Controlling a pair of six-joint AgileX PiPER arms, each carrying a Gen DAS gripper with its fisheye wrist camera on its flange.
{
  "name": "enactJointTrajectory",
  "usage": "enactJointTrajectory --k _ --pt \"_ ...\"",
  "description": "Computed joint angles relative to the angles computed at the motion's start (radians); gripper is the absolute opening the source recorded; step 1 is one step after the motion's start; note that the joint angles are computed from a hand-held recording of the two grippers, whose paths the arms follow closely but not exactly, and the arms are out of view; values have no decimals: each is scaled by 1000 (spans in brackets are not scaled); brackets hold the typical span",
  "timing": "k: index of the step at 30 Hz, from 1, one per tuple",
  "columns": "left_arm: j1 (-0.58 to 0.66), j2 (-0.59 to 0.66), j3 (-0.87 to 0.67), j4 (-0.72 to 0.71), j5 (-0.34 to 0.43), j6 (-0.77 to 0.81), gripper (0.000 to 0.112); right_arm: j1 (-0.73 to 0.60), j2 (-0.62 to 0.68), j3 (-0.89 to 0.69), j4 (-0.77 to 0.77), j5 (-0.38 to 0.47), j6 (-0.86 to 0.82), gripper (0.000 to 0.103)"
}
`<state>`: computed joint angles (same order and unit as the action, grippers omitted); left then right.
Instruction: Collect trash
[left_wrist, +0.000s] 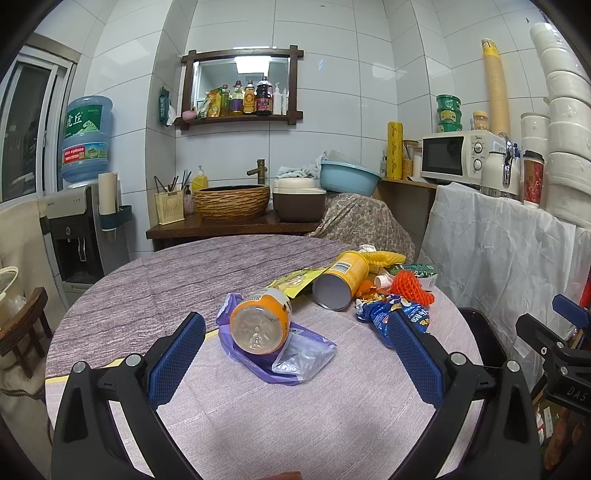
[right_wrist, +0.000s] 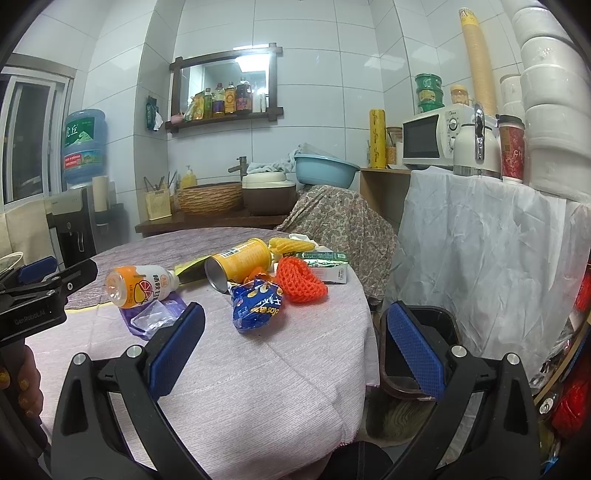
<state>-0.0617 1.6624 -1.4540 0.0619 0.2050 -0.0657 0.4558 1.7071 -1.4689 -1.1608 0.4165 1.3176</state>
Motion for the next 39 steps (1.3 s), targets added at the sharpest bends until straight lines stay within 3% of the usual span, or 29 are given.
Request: enactJointTrajectory --k 39 --pt "-9 2 13 28 -6 -26 98 9 3 5 5 3 5 98"
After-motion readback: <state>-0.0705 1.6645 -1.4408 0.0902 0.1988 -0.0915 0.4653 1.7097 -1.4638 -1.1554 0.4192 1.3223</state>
